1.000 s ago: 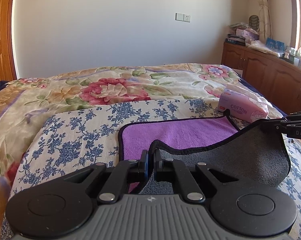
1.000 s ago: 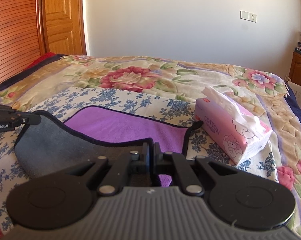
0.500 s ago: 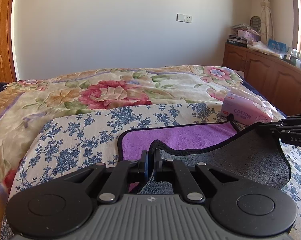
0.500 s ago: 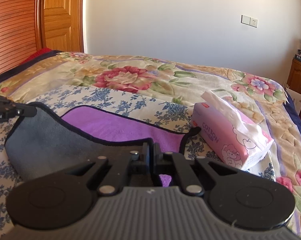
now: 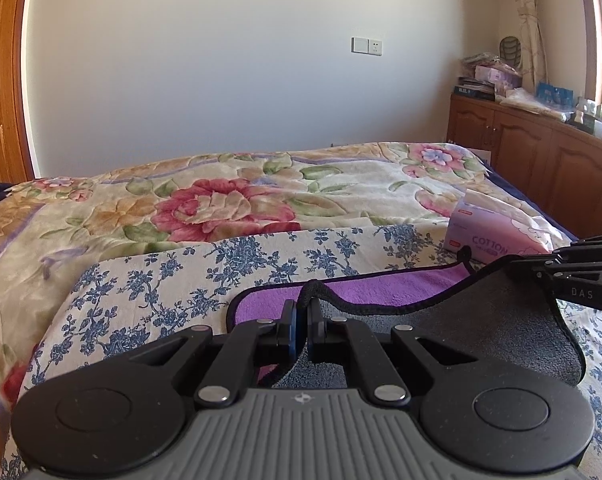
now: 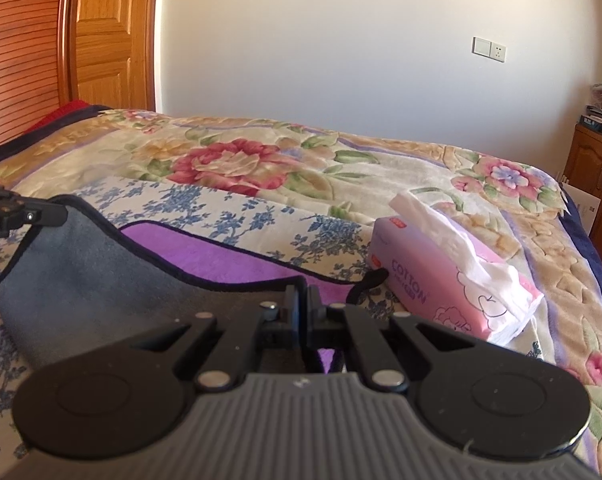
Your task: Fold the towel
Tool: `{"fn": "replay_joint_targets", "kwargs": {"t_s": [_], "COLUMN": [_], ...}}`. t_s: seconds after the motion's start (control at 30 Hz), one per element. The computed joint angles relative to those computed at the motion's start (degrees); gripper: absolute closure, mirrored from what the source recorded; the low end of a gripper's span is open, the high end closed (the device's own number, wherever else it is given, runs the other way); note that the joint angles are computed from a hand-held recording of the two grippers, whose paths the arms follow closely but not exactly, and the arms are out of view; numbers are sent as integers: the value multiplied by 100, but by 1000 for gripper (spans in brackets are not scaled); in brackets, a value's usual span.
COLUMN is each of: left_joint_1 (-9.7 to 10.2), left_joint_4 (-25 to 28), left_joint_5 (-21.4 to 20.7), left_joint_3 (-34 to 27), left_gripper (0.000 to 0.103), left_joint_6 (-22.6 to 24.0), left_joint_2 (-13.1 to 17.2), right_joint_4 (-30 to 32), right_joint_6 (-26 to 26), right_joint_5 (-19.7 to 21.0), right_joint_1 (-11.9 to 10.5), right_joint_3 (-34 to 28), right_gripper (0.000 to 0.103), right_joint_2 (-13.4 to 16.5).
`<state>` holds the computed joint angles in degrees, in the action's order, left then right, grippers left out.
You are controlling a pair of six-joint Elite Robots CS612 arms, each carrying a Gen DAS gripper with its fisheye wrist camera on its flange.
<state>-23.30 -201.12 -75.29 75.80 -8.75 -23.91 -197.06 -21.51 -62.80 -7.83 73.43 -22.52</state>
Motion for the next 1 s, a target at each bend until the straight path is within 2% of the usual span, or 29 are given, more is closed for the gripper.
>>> {"fn": "replay_joint_targets", "kwargs": {"t_s": [0.27, 0.4, 0.73, 1.0], "left_joint_1": [40, 31, 76, 113], "left_joint_4": [61, -11, 18, 229], "left_joint_5": [83, 320, 427, 335], "left_joint_3": [-190, -282, -539, -795], "left_gripper": [97, 97, 97, 97], "left_joint_6": [-4, 112, 353, 93], "left_joint_2": [101, 163, 271, 406], "right_joint_4": [-77, -112, -213, -257], "right_joint_6": [81, 271, 685, 903], "right_joint_5": [-26, -49, -36, -205], "right_joint_1": [39, 61, 67, 82], "right_joint_3": [-241, -433, -767, -942], "right_gripper": [99, 99, 99, 99], "right_joint_2": [135, 236, 452, 570]}}
